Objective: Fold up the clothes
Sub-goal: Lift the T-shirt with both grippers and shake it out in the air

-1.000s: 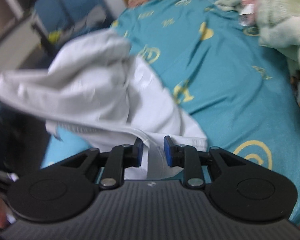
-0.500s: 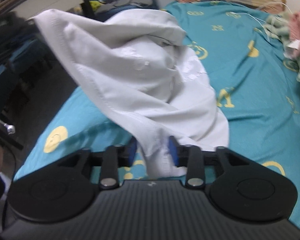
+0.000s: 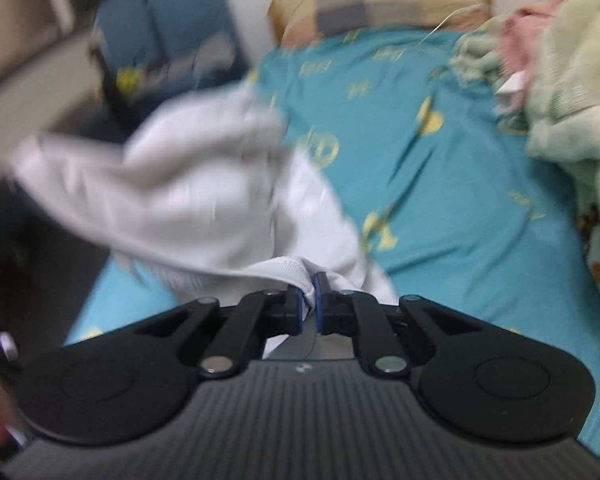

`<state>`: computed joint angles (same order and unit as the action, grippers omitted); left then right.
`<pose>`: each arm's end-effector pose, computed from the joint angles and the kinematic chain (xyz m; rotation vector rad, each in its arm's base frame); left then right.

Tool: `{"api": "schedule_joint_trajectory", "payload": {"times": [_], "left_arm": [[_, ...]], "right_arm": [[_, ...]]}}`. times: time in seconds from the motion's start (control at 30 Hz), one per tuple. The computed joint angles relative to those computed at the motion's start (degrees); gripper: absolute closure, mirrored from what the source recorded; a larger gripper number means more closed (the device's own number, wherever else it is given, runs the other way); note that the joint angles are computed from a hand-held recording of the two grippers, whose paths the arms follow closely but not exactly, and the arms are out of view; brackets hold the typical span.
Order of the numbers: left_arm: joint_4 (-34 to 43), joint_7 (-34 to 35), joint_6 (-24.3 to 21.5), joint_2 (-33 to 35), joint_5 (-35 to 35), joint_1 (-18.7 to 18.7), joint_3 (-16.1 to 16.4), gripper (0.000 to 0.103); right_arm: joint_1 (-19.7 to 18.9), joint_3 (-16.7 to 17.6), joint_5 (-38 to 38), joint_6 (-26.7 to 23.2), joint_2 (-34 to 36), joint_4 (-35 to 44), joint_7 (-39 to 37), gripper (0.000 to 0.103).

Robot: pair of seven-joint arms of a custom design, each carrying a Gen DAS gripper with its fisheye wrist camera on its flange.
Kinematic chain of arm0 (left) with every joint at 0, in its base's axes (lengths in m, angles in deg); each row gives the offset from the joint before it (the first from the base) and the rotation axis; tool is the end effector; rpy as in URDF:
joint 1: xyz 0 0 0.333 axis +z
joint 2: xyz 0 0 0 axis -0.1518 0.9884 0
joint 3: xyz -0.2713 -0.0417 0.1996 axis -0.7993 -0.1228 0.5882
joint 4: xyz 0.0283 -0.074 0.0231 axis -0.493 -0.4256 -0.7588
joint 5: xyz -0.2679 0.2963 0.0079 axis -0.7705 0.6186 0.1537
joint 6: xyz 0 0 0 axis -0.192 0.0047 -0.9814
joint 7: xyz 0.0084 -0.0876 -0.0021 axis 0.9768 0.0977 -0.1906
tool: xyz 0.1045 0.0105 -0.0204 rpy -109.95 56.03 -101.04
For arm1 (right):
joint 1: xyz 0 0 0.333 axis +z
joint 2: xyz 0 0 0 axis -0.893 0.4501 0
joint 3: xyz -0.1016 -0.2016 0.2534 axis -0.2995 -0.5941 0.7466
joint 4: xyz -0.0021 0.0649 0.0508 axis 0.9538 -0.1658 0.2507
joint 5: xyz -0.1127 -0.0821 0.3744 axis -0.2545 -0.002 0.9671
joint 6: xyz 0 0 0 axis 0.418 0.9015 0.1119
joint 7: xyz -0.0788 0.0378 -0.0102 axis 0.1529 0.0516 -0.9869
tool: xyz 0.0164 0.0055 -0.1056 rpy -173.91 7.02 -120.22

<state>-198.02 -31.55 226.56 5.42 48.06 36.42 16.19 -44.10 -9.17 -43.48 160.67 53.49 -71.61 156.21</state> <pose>0.4112 -0.1721 0.5513 -1.7022 1.0428 -1.0148 0.5833 0.3158 0.5078 -1.8985 1.2751 -0.2483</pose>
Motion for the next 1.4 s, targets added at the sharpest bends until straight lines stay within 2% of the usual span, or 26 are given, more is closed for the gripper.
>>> {"api": "schedule_joint_trajectory", "payload": {"times": [0.07, 0.1, 0.17, 0.27, 0.3, 0.37, 0.43, 0.6, 0.7, 0.77, 0.83, 0.93, 1.13, 1.23, 1.27, 1.4], "left_arm": [[0.54, 0.69, -1.06, 1.56, 0.52, -0.53, -0.02, 0.086], [0.87, 1.0, -1.79, 2.41, 0.87, -0.77, -0.04, 0.084], [1.28, 1.08, -3.29, 5.86, 1.05, -2.6, 0.99, 0.081], [1.89, 1.0, -6.02, 10.43, 2.41, -5.2, 2.88, 0.08], [2.26, 1.14, -7.15, 11.28, 3.41, -5.44, 3.04, 0.079], [3.08, 1.34, -8.54, 12.73, 5.6, -5.55, 2.93, 0.068], [3.71, 1.57, -9.26, 14.95, 7.33, -6.52, 3.45, 0.061], [5.8, -0.55, -13.03, 18.78, 11.44, -5.76, 2.2, 0.06], [5.94, -5.04, -12.99, 18.72, 13.17, -3.67, 1.35, 0.06], [5.55, -7.9, -12.82, 18.13, 13.86, -3.31, 1.76, 0.058], [5.14, -9.81, -13.18, 17.89, 14.26, -4.27, 3.11, 0.06], [4.1, -13.01, -12.61, 16.71, 14.88, -5.77, 5.43, 0.073], [1.79, -19.32, -8.09, 12.24, 16.95, -5.96, 8.05, 0.081], [1.61, -18.93, -6.18, 10.54, 16.94, -5.0, 7.35, 0.094], [1.57, -18.68, -5.69, 9.59, 16.81, -4.34, 6.74, 0.094], [1.54, -16.96, -3.88, 5.95, 15.13, -2.55, 4.97, 0.098]], "right_arm": [[-1.72, 1.9, 5.74, 3.5, -1.24, -1.02, -2.75, 0.095], [-3.41, 3.88, 11.21, 4.68, -1.8, -1.26, -6.46, 0.095], [-5.73, 6.38, 22.02, 5.01, -2.36, -0.34, -14.2, 0.095], [-6.22, 6.8, 31.77, 4.0, -2.66, 1.06, -21.32, 0.095], [-5.92, 6.46, 33.4, 3.58, -2.51, 1.55, -22.58, 0.095], [-4.96, 5.42, 35.14, 2.64, -2.5, 2.07, -23.69, 0.095], [-4.22, 4.52, 37.77, 1.37, -2.47, 2.63, -25.52, 0.095], [-3.36, 2.66, 49.96, -2.83, -3.17, 3.73, -35.57, 0.095], [-1.71, 0.85, 52.61, -3.1, -3.14, 4.04, -38.77, 0.095], [-0.11, -0.75, 48.19, -2.38, -2.48, 3.98, -34.84, 0.095], [1.46, -2.5, 36.91, -1.97, -1.61, 3.38, -24.77, 0.095], [2.86, -4.74, 20.37, -3.11, -0.39, 2.77, -9.78, 0.095], [3.02, -6.29, 2.49, -9.0, 1.19, 2.6, 5.86, 0.092], [5.16, -8.57, -11.71, -11.13, 2.04, 2.74, 13.98, 0.09], [5.65, -8.95, -15.29, -11.74, 2.13, 2.73, 16.01, 0.091], [6.89, -10.47, -26.37, -6.14, 0.77, 0.44, 24.68, 0.094]]}}
